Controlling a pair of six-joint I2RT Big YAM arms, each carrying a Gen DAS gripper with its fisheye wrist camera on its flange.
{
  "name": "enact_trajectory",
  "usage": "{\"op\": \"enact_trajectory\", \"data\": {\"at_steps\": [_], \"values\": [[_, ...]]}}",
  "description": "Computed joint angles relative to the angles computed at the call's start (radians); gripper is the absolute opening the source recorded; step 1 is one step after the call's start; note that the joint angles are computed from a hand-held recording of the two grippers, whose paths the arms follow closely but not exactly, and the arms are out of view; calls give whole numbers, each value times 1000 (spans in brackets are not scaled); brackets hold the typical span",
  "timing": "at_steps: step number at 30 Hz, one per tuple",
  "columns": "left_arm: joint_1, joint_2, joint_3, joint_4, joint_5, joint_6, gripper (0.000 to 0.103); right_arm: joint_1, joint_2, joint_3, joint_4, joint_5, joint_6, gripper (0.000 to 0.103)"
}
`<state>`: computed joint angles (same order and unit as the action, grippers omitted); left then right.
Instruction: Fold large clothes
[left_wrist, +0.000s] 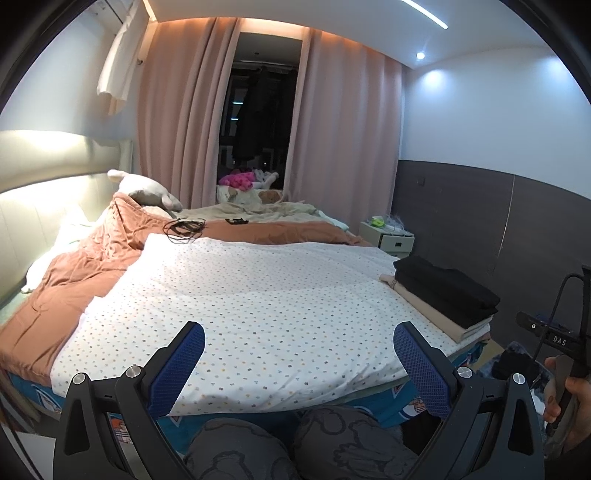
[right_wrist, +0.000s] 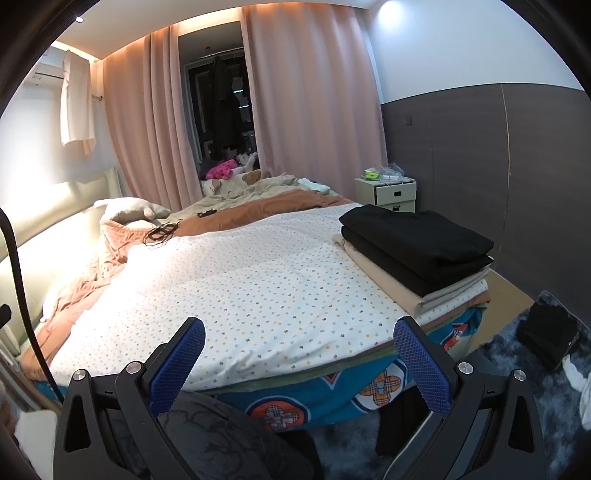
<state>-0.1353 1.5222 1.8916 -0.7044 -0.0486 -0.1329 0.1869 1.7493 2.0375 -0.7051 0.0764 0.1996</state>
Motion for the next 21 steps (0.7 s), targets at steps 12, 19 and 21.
{"op": "enact_trajectory", "data": {"at_steps": [12,19,21], "values": [[-2,-24,-28,25,-9,4,103,4,-11,-18,9,2,11,102],[4,-41,-55,39,-2,-1,103,7,-13,-29,10,4,17,103],[5,-43,-58,41,-4,-1,103,8,-13,-30,8,3,20,103]]}}
